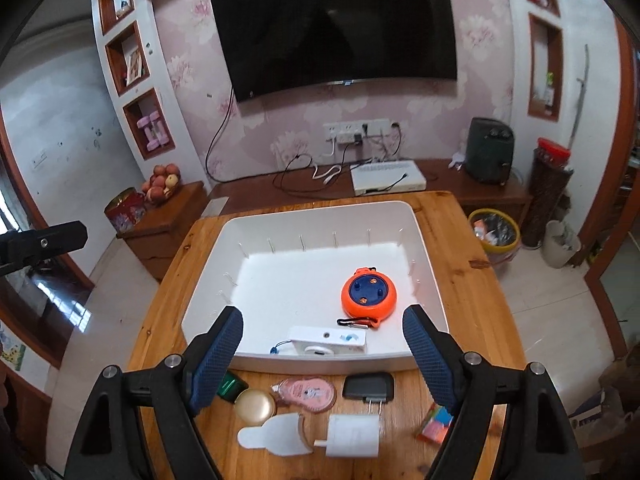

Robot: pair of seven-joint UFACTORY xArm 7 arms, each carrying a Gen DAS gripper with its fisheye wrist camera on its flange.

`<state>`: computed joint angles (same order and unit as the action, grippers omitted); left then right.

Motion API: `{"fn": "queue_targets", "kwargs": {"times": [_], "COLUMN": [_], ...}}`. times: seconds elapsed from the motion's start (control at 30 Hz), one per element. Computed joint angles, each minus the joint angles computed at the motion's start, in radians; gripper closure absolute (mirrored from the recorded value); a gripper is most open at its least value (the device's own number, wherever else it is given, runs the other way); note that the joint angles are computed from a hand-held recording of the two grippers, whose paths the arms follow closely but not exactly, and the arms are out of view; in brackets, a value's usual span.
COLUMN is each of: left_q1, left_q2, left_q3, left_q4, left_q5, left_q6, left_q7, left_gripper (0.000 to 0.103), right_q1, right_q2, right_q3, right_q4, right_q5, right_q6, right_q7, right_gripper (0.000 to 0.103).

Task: Organize rigid objects
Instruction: 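Withdraw both open grippers from the bin back over the table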

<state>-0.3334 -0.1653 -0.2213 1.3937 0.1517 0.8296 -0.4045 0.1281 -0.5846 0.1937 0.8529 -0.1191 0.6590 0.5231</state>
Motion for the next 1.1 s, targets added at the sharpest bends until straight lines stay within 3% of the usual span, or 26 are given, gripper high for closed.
{"fn": "queue_targets", "kwargs": {"times": [0.3,0.6,0.87,1.0,1.1], "left_q1": [-0.031,-0.063,-0.081,-0.083,-0.094], "left_q2": [-0.130,-0.175,-0.122,-0.075,-0.036], "left_q3": [0.033,0.038,0.015,-0.020,-0.041], "left_q4": [-0.148,-0.203,-0.158,-0.120,-0.088], "left_q5": [-0.178,-0.299,-0.326,-0.283,-0.257], "left_q6": [-0.074,-0.097,-0.036,0.018,0.044], "left_q7": [0.171,0.291,0.310,0.247,0.186], "left_gripper": [0.030,0.030,0.030,0.028,0.021], "right_q1": [0.003,0.037,0.013,0.011,0.015], "right_q2": [-0.191,-0.296,-0.376,-0.403,-0.411], "right_q3": [0.080,0.088,0.074,0.038,0.000], "right_q4": [-0.091,-0.134,-0.174,-0.199,-0.213], "right_q5": [-0.035,-0.020,-0.011,0.003,0.015], "right_q6": [0.016,0.042,0.109,0.129,0.133], "right_q7": [0.085,0.081,0.088,0.068,0.024], "right_gripper": [0.020,0.020,0.020,0.020,0.020]}}
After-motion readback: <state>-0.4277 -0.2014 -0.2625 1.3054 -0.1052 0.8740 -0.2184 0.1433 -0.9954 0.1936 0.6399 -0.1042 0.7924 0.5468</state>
